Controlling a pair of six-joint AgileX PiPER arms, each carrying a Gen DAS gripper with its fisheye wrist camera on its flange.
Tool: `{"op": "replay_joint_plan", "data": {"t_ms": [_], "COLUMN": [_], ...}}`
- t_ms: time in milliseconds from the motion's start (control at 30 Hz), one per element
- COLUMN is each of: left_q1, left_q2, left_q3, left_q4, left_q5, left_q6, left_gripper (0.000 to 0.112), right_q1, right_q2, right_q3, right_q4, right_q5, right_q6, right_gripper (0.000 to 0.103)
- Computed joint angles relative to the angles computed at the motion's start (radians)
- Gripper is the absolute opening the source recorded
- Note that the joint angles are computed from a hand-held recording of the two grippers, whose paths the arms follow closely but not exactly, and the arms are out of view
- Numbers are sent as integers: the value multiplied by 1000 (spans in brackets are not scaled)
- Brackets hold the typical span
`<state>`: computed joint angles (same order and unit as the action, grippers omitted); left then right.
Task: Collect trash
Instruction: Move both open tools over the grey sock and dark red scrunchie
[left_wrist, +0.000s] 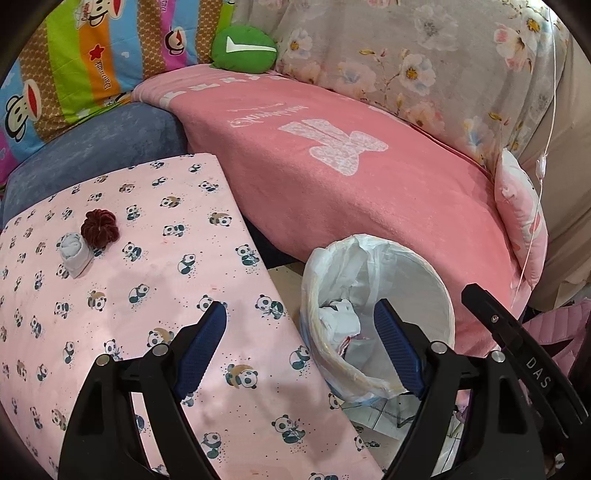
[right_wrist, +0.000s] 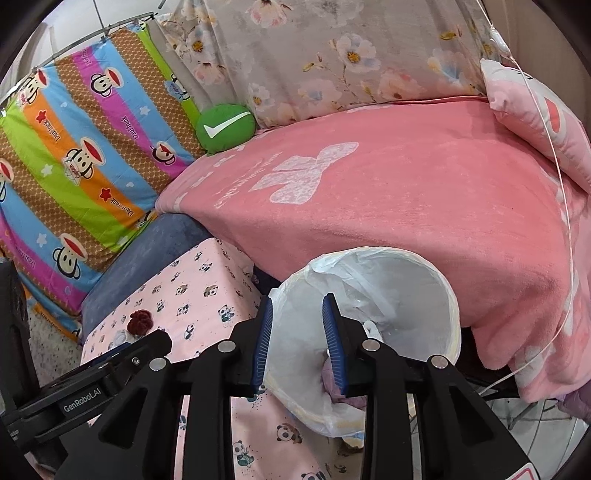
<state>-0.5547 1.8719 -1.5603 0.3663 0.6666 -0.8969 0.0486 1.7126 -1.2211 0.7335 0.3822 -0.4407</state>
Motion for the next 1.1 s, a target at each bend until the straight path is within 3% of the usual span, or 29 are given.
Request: {"op": "replay_joint_plan", "data": {"t_ms": [167,733,1100], "left_q1": [39,196,382], "left_q2": [-58,-234,-283], "left_q3": [96,381,502], "left_q4": [4,-17,-96], "left_q5": [-38,-151,-210], "left_q6": [-27,-72,17], "left_gripper": [78,78,79], "right_q1": [55,297,446], "right_q2": [-10,39,180], "right_q3": [5,-57,-235], "right_q4": [-64,-398,-581], "right_q5": [-16,-23,54], "right_q6": [68,400,581], "right_gripper": [38,46,46]}}
